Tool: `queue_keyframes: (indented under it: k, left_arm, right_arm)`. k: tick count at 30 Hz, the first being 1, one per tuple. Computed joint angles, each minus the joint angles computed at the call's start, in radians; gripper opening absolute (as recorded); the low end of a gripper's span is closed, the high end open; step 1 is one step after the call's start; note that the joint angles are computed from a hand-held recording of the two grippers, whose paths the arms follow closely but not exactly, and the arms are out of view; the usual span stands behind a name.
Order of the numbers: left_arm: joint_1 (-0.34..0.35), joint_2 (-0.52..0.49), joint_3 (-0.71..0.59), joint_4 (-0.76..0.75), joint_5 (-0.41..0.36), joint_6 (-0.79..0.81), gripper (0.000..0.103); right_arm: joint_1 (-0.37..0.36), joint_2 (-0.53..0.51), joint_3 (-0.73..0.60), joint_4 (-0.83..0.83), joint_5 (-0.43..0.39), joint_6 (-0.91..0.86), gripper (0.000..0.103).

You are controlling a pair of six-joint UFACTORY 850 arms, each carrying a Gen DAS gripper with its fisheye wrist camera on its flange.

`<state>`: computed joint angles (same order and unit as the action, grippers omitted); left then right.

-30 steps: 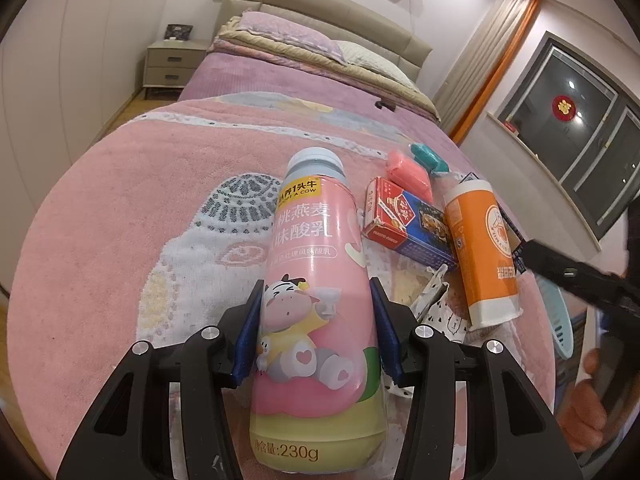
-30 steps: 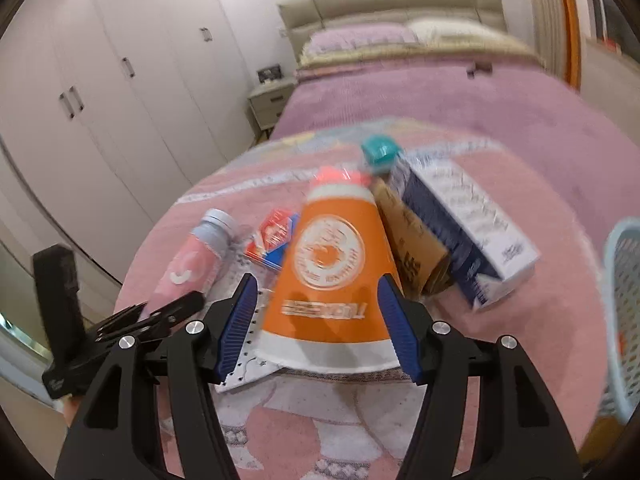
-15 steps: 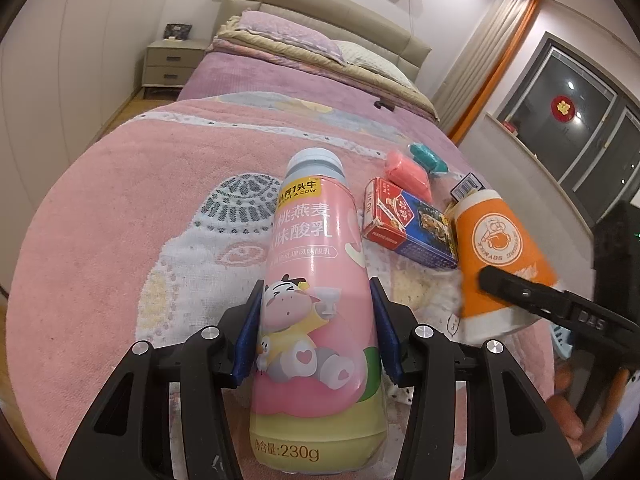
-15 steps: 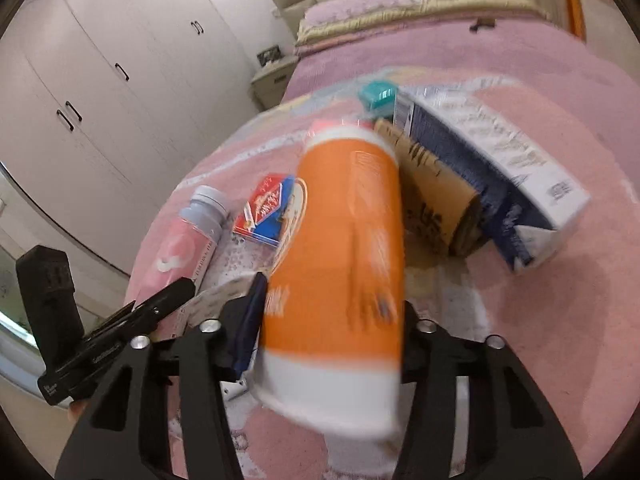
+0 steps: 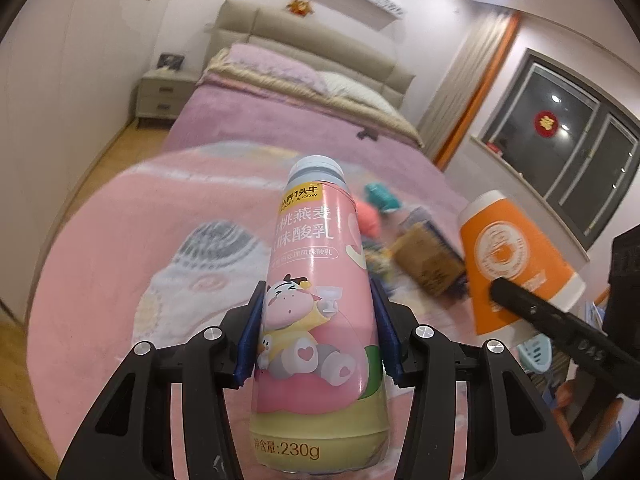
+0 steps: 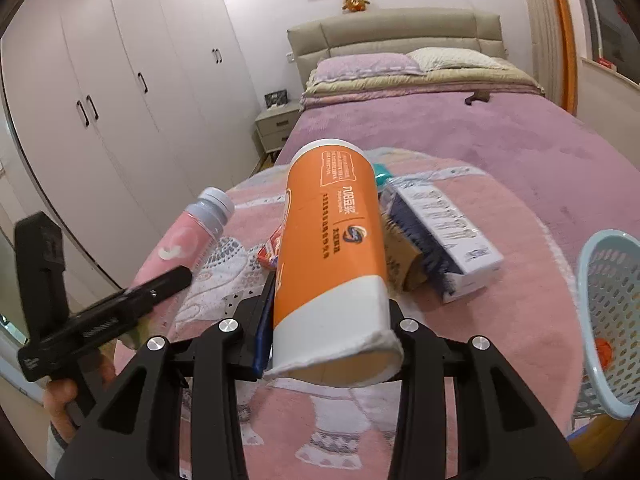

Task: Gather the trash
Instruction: 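Carry the orange cup and pink bottle over the blue wastebasket with both grippers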

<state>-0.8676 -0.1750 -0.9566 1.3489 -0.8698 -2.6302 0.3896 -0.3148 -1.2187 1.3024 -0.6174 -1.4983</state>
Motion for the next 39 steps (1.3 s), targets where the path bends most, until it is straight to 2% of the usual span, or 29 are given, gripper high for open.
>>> queue_keyframes:
  k: [4, 8, 13, 17, 20, 24, 28, 31, 35, 38, 39]
  left_arm:
    - [-0.001, -0.033, -0.069, 0.027, 0.005, 0.049, 0.047]
    - [0.015, -0.095, -0.163, 0.058, 0.052, 0.112, 0.047]
    - [0.059, -0.176, -0.272, 0.175, 0.211, 0.085, 0.047]
    - [0.087, -0.292, -0.435, 0.138, 0.286, 0.222, 0.047]
    - [0.114, -0.376, -0.549, 0.107, 0.376, 0.298, 0.047]
    - [0.142, -0.508, -0.741, -0.061, 0.456, 0.513, 0.047]
    - [0.154, -0.637, -0.934, -0.302, 0.48, 0.797, 0.047]
    - [0.159, -0.735, -1.083, -0.51, 0.475, 1.028, 0.047]
    - [0.164, -0.86, -1.277, -0.73, 0.423, 1.279, 0.047]
    - [0.168, -0.932, -1.391, -0.833, 0.399, 1.412, 0.048]
    - [0.167, -0.94, -1.4, -0.824, 0.405, 1.417, 0.055]
  right_arm:
    - [-0.041, 0.02, 0.012, 0.039, -0.003, -0.035, 0.035]
    - [-0.093, 0.025, 0.006, 0.057, -0.004, -0.036, 0.035]
    - [-0.164, 0.014, -0.018, 0.076, 0.02, -0.03, 0.035]
    - [-0.223, -0.012, -0.056, 0.097, 0.041, -0.018, 0.035]
    - [-0.262, -0.035, -0.087, 0.092, 0.084, 0.015, 0.035]
    - [-0.312, -0.094, -0.155, 0.012, 0.141, 0.151, 0.035]
    - [-0.346, -0.169, -0.233, -0.151, 0.175, 0.367, 0.035]
    - [-0.363, -0.227, -0.29, -0.296, 0.18, 0.545, 0.035]
    - [-0.378, -0.276, -0.328, -0.42, 0.181, 0.696, 0.036]
    - [-0.383, -0.298, -0.349, -0.474, 0.18, 0.765, 0.041]
    - [-0.385, -0.305, -0.356, -0.494, 0.18, 0.79, 0.042]
